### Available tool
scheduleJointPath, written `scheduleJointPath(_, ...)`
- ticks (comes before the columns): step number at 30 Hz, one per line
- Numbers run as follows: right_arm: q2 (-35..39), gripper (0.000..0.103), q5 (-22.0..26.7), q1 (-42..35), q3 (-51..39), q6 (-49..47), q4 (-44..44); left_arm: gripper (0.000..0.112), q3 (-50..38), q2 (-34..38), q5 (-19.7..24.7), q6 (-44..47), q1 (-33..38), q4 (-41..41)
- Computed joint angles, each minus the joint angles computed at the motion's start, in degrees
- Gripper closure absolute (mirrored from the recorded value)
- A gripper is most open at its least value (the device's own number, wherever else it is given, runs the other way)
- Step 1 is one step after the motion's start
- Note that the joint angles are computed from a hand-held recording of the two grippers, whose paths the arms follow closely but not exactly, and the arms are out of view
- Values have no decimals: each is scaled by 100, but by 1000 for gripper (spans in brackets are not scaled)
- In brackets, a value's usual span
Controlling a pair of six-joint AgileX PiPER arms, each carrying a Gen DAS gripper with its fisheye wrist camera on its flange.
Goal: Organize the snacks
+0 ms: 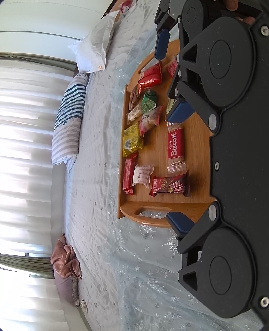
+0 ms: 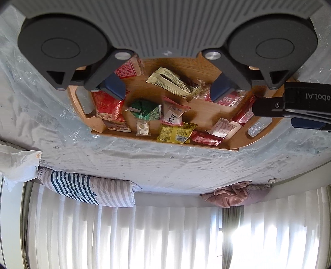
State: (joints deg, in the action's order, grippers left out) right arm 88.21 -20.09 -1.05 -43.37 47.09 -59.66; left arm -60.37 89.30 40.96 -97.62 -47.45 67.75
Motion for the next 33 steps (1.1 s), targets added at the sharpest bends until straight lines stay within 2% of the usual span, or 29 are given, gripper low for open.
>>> scheduleJointPath(8, -268, 6, -330, -469, 268, 672, -709, 18, -137, -152, 721, 273, -540, -218)
scheduleJointPath(13, -429, 5, -563, -757, 448, 1041, -1068, 18, -63, -386, 976, 229, -794, -345)
scheduleJointPath(22, -732, 3, -885, -1180, 948, 825, -1095, 16, -55, -438, 1710, 346, -1410, -592)
scheduleJointPath(33, -946, 2, -1269, -1741, 1319, 987, -1492, 16, -33, -730, 2103, 42, -2111, -840)
